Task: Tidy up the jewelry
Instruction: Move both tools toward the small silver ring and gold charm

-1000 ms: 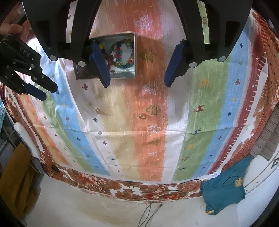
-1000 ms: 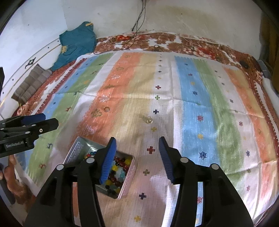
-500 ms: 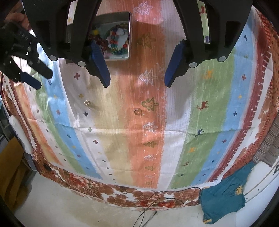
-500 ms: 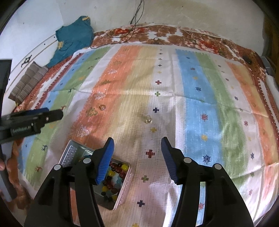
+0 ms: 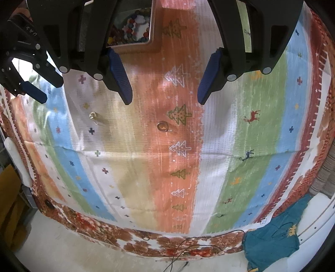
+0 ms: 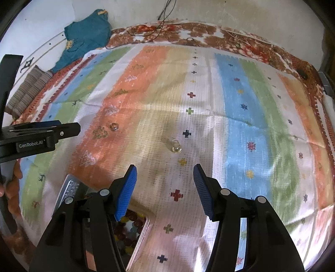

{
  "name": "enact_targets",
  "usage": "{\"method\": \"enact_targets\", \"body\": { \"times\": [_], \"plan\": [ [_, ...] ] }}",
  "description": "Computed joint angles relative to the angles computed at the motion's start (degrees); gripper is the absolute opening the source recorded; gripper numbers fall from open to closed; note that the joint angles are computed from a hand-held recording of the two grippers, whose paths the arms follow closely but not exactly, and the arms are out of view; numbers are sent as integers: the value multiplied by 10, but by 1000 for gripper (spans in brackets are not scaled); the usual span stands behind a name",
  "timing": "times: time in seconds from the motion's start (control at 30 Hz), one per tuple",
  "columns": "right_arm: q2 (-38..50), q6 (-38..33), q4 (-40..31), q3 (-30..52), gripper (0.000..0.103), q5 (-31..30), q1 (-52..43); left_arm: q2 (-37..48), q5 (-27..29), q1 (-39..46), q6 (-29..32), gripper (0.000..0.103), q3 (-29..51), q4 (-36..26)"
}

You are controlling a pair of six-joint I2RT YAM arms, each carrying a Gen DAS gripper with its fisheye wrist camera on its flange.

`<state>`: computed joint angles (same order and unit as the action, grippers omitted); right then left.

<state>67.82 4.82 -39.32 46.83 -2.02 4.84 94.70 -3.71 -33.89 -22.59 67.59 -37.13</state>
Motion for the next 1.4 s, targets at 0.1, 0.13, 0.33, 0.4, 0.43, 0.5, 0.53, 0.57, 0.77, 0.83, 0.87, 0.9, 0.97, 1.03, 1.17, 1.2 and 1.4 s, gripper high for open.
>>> {"method": "enact_targets", "body": {
  "times": [0.1,0.13,0.33,0.4,0.43,0.5,0.53,0.57,0.77,0.83,0.87,0.9,0.97,1.03,1.17,1.2,1.4],
  "plan": [
    [21,-3,11,3,56,1,-4,20,1,2,4,64,12,1],
    [28,-5,15,4,56,1,-6,27,0,2,6,64,17,1],
    [69,-17,38,14,56,1,-13,64,0,0,19,64,42,0],
    [81,-18,42,17,56,0,-16,76,-1,1,22,64,50,1],
    [89,-19,45,19,56,0,-17,82,-1,3,23,64,54,1],
    [102,-20,51,21,56,1,-16,94,0,7,26,64,62,0],
    [110,-21,54,23,56,1,-16,101,0,9,27,64,65,0],
    [114,-19,56,23,56,2,-15,107,0,11,28,64,69,0],
    [148,-23,67,35,56,-2,-20,141,8,26,36,64,87,1],
    [160,-24,72,38,56,3,-20,154,10,29,39,64,96,0],
    [169,-26,71,42,56,6,-18,159,11,29,41,64,100,1],
    [175,-27,71,44,56,5,-17,166,13,30,44,64,105,1],
    [183,-30,73,46,56,4,-15,179,20,32,47,64,117,0],
    [190,-29,77,48,56,7,-15,189,22,31,50,63,126,-2],
    [205,-26,81,54,56,-2,-20,206,28,32,55,63,137,-1],
    [209,-26,83,55,56,-1,-20,209,30,33,55,62,138,0],
    [238,-23,92,62,56,-5,-24,221,38,41,63,52,138,10]
  ]
}}
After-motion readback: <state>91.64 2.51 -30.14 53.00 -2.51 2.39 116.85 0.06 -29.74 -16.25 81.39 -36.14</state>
